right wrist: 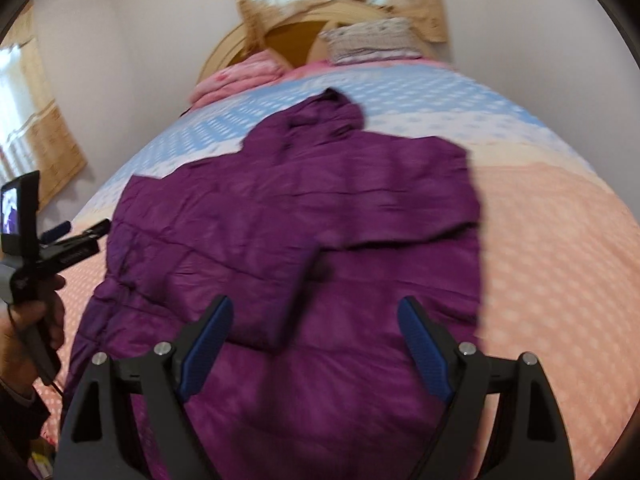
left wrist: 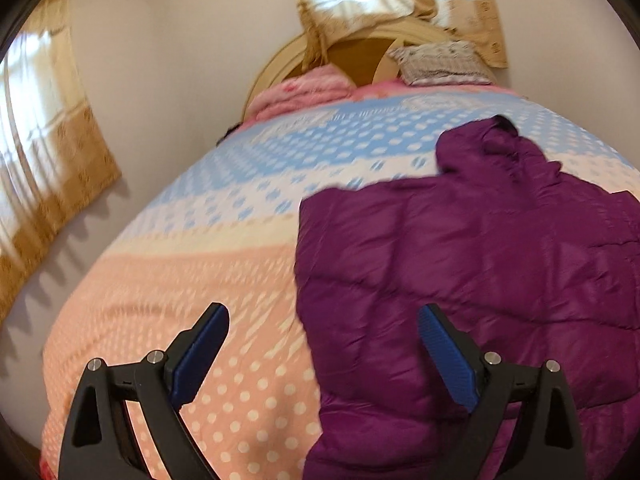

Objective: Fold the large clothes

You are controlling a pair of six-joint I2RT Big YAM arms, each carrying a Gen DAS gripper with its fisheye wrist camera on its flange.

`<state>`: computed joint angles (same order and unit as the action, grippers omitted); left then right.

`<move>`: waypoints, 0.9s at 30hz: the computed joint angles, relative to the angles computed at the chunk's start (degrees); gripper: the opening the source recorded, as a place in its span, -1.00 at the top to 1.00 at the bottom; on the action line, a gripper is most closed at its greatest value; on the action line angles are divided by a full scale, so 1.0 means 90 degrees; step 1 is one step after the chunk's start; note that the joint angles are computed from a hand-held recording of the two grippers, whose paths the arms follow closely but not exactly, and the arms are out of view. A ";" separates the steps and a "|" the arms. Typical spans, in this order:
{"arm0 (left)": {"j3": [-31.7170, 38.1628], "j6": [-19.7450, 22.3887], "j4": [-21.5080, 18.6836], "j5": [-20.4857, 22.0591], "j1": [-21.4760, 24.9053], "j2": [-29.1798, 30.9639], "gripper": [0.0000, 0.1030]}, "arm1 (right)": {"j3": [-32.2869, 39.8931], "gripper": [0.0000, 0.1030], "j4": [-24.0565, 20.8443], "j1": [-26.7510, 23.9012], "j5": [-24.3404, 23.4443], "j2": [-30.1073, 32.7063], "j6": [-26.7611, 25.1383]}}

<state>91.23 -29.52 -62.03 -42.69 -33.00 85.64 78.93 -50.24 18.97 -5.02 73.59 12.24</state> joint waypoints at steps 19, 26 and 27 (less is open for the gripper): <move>-0.0306 -0.0294 -0.0043 0.0717 0.0563 -0.0153 -0.86 | 0.0409 0.82 -0.0272 -0.0409 0.0431 0.0427 0.0132; 0.0352 -0.0057 0.0040 0.0774 0.0546 0.0193 -0.86 | 0.0352 -0.12 -0.0340 -0.0437 0.1181 0.0232 0.0326; 0.0512 0.0006 0.0059 0.0740 0.0539 0.0294 -0.86 | 0.0342 -0.32 -0.0196 -0.0416 0.1349 0.0169 0.0386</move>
